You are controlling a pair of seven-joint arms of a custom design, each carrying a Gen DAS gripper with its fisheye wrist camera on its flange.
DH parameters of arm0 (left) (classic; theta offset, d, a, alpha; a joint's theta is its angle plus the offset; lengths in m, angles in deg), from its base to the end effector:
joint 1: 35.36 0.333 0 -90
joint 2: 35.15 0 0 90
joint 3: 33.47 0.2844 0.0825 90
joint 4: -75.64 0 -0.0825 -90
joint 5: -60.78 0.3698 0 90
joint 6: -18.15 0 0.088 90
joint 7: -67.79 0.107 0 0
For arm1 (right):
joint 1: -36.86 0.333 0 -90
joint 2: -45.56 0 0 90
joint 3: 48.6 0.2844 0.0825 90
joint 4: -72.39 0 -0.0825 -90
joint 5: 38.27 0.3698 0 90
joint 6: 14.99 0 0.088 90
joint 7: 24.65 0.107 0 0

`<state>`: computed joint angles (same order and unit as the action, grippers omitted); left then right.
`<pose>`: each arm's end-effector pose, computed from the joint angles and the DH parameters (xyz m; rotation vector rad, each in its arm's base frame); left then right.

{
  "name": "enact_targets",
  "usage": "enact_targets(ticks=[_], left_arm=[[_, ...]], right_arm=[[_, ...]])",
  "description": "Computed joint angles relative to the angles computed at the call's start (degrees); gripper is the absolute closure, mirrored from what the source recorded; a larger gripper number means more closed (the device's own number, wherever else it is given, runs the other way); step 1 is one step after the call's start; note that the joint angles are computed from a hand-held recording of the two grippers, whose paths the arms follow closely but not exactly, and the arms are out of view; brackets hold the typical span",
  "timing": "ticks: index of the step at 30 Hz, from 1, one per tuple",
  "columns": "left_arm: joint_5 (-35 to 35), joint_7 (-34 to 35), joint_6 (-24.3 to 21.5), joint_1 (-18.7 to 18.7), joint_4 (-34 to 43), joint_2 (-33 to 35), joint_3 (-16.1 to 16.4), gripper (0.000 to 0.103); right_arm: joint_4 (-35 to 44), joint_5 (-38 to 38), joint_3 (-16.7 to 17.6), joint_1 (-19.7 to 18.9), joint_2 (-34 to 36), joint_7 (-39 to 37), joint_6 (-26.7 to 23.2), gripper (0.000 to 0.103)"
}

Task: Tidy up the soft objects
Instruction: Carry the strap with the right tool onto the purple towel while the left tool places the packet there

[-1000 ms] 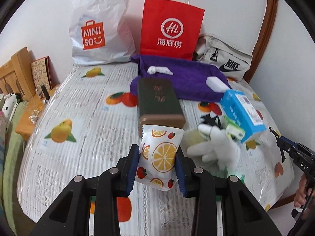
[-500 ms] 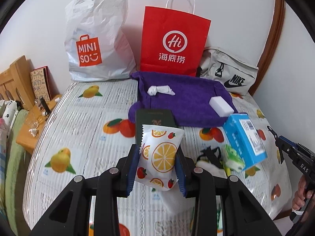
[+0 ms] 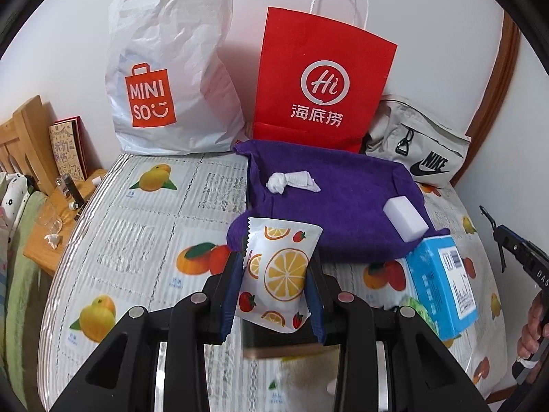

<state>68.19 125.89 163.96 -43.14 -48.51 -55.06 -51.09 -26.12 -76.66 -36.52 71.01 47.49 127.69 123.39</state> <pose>0.4439 -0.2321 0.5867 -1.8595 1.8371 -0.8420 0.4229 0.4339 0.5998 -1.7239 1.6017 -0.5958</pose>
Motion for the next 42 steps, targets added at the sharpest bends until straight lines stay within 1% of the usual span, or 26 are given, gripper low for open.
enact_targets(ticks=[7,11,13,18,20,24,28,30,33,35,37,39,42], left_arm=[[1.32,0.92,0.72,-0.06,4.90,6.07,0.47,0.070],[1.43,1.42,1.02,-0.65,7.67,9.49,1.51,0.070],[1.59,1.74,0.71,-0.96,9.40,11.38,2.05,0.070],[0.11,5.84,0.12,-2.25,14.19,16.54,3.73,0.070],[-0.28,7.10,-0.37,-2.67,16.31,18.76,4.27,0.070],[-2.54,9.58,-1.64,-3.44,20.37,22.57,5.33,0.070],[-3.36,10.95,-2.76,-4.13,24.07,26.03,6.12,0.070],[-4.46,11.67,-3.30,-4.37,25.70,27.57,6.39,0.070],[-5.13,12.60,-4.45,-4.89,28.22,30.00,6.73,0.070],[-5.51,12.93,-5.79,-5.35,30.10,31.74,6.86,0.070],[-4.18,12.84,-7.44,-6.23,31.66,33.16,7.19,0.070],[-3.63,12.69,-8.38,-6.75,32.38,34.02,7.43,0.070],[-3.64,12.24,-9.12,-7.15,33.28,34.99,7.73,0.070]], right_arm=[[4.43,2.57,-1.64,-1.04,4.51,-3.93,1.81,0.081],[8.36,5.23,-2.80,-1.27,8.47,-7.01,3.57,0.081],[11.71,6.79,-3.46,-1.26,11.51,-8.91,3.89,0.081],[19.11,9.81,-5.43,-0.74,17.74,-11.97,3.06,0.081],[22.44,12.87,-5.58,-1.46,20.71,-14.25,3.59,0.081],[30.40,16.86,-6.67,-1.28,26.89,-17.53,0.69,0.081],[37.74,20.02,-7.55,-0.83,32.31,-20.55,-3.37,0.081],[41.82,21.54,-7.83,-0.53,35.08,-22.26,-6.32,0.081],[44.43,23.25,-8.12,-0.36,37.10,-24.57,-7.82,0.081],[45.50,23.82,-8.74,0.02,37.86,-24.60,-8.71,0.081],[46.35,24.94,-8.54,-0.22,38.61,-26.21,-9.42,0.081],[48.28,25.35,-9.01,0.02,39.88,-26.42,-11.04,0.081],[49.97,26.99,-8.69,-0.33,41.16,-27.37,-11.83,0.081]])
